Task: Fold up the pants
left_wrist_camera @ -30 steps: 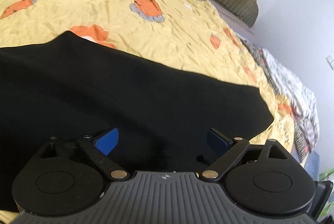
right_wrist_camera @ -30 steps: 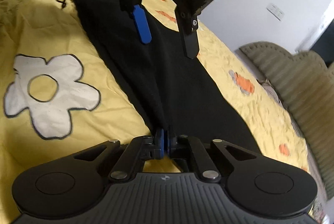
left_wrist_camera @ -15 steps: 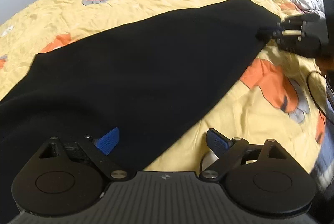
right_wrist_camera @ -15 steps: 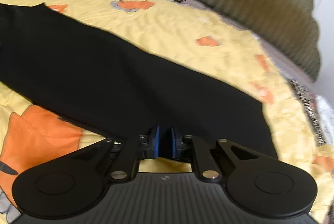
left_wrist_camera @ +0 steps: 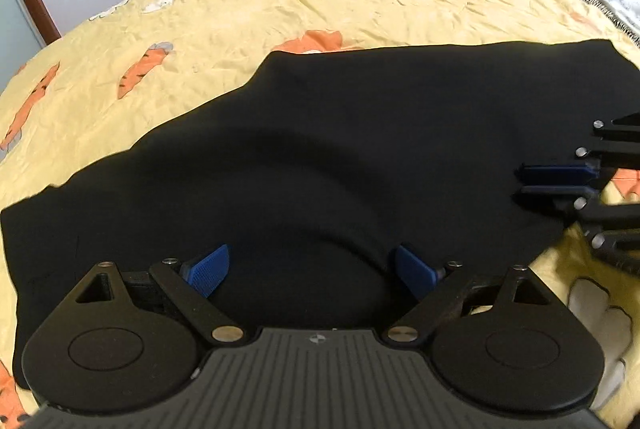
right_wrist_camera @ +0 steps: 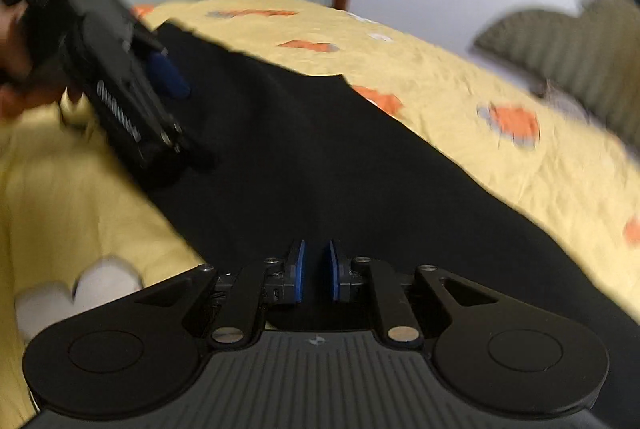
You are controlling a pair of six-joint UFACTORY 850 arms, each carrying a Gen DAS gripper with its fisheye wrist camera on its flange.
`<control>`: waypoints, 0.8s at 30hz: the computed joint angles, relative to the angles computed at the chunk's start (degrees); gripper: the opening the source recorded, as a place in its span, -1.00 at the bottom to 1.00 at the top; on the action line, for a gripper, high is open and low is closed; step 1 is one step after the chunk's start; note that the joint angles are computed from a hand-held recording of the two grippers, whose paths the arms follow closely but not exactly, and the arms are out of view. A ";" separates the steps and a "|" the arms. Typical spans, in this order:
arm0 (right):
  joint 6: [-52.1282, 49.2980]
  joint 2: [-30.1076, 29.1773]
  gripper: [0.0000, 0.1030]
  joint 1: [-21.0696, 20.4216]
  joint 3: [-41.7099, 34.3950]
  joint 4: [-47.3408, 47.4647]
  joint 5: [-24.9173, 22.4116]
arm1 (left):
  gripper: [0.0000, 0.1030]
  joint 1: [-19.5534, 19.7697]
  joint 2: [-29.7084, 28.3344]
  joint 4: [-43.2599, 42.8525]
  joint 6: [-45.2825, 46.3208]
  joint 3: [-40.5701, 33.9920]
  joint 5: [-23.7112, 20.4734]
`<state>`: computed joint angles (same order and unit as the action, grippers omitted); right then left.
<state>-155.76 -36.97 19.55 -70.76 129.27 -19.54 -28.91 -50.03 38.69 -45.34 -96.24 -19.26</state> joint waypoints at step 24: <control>9.54 6.56 0.54 -21.27 14.84 42.09 -12.38 | 0.83 -7.24 -19.85 -16.85 25.63 -30.60 3.50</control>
<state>-146.22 -30.41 -1.72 -55.92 171.36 -31.92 -36.15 -69.88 21.84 -19.72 -126.84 -15.75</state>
